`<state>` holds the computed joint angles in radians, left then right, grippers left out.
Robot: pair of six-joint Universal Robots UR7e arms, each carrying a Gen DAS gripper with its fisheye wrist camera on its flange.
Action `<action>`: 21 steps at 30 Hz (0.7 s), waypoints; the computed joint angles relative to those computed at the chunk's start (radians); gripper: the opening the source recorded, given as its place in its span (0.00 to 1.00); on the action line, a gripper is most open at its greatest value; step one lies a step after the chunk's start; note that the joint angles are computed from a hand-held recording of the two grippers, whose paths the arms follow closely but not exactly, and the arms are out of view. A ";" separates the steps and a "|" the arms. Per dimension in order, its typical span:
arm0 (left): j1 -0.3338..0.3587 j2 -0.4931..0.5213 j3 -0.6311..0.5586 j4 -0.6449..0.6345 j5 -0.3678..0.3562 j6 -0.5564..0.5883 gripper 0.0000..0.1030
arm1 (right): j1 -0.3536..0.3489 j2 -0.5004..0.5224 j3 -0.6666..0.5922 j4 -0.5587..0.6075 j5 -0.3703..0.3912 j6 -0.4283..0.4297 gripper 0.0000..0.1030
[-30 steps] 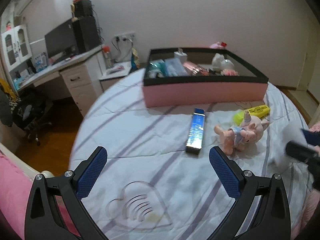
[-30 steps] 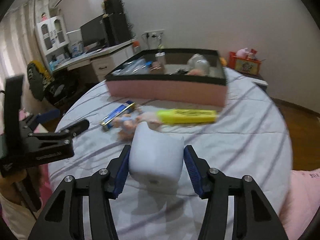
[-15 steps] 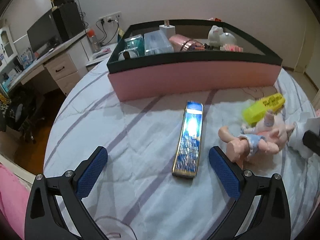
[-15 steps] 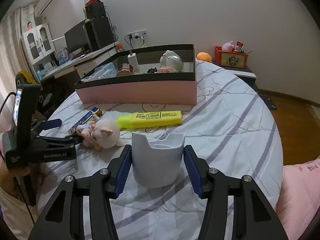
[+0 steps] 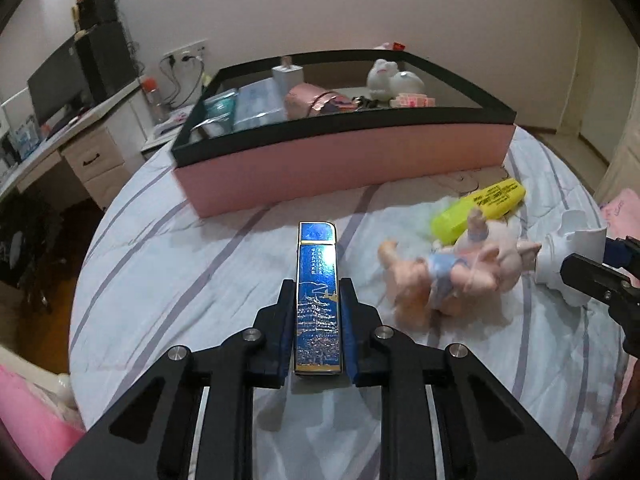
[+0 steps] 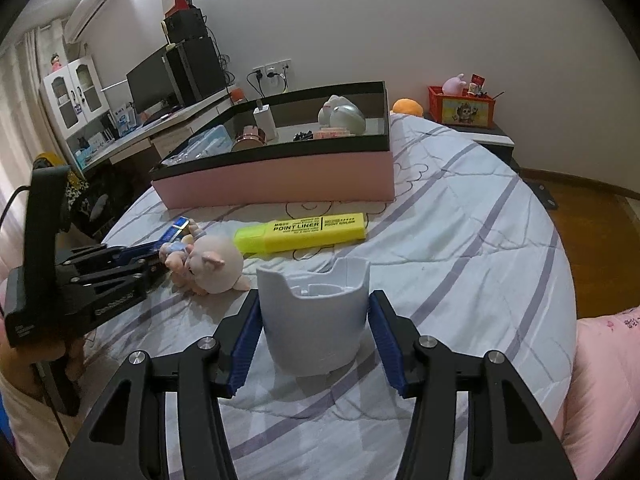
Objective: Organize rigid objects
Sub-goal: 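Grasp blue-gold lighter box with left tool while right tool grasps white cup, then carry lighter box and white cup over the pink box with both tools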
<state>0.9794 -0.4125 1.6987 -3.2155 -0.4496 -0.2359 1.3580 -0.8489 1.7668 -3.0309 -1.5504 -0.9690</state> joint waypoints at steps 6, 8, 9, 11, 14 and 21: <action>-0.012 -0.015 0.058 -0.016 0.016 -0.049 0.20 | 0.007 0.023 -0.013 0.012 -0.036 0.003 0.56; -0.014 -0.017 0.066 -0.021 0.017 -0.053 0.20 | 0.012 0.034 -0.015 -0.003 -0.051 -0.006 0.55; -0.014 -0.016 0.067 -0.029 0.015 -0.051 0.20 | 0.011 0.036 -0.015 -0.008 -0.046 -0.005 0.55; -0.013 -0.016 0.070 -0.042 0.009 -0.051 0.20 | 0.012 0.036 -0.018 -0.005 -0.046 -0.003 0.53; -0.013 -0.013 0.073 -0.074 0.005 -0.043 0.20 | 0.013 0.031 -0.010 -0.010 -0.048 -0.006 0.53; -0.032 -0.018 0.104 -0.176 0.006 -0.015 0.20 | 0.016 0.009 0.020 -0.040 -0.017 -0.010 0.53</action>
<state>0.9475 -0.4302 1.8028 -3.3919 -0.4432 -0.2509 1.3738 -0.8397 1.7864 -3.0710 -1.5670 -0.9791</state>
